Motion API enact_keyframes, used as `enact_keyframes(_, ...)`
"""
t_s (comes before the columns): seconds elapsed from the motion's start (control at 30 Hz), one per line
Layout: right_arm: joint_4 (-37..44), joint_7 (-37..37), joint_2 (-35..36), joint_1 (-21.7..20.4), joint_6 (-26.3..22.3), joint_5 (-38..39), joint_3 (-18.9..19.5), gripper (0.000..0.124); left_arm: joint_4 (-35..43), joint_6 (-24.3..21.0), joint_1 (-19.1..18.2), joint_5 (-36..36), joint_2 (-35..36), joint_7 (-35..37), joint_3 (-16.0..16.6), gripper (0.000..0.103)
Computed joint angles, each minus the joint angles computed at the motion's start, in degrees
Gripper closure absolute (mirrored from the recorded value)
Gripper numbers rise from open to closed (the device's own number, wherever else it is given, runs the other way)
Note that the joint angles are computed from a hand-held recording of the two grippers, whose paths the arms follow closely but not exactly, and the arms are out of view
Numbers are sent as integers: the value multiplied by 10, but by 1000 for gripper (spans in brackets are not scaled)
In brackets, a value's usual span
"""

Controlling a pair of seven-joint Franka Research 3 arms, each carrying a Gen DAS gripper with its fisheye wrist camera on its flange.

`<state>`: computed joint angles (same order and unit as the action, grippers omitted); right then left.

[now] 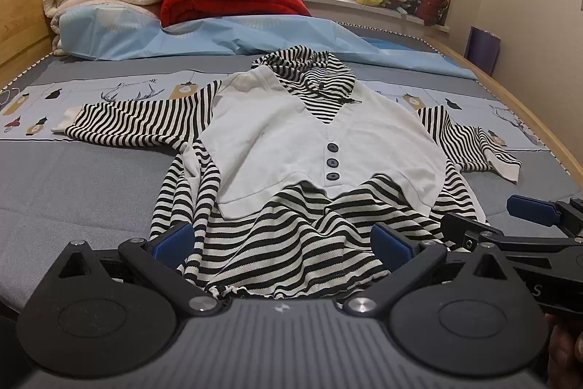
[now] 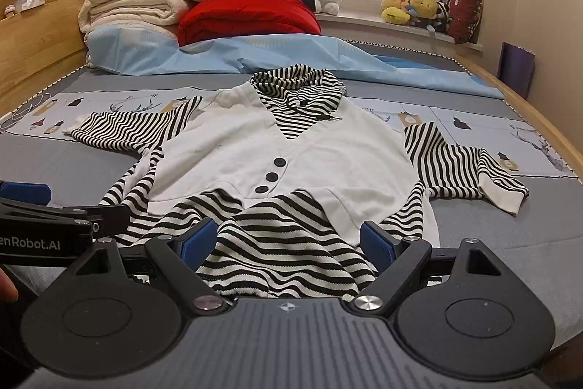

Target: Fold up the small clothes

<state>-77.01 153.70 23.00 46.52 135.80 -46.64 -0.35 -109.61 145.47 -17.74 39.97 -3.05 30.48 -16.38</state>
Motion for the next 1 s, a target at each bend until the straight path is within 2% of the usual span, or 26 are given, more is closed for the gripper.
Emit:
enact_keyframes(0.7, -5, 16, -1, 1, 10, -20, -3, 37, -2, 2, 1, -2, -1, 3, 0, 0)
enact_keyframes(0.87, 0, -4, 0, -2, -8, 1, 4, 38, -7, 3, 0, 3, -2, -1, -1, 0)
enact_keyframes(1.0, 3, -8, 1, 1, -19, 6, 2, 40, -2, -8, -1, 39, -3, -14, -4, 0)
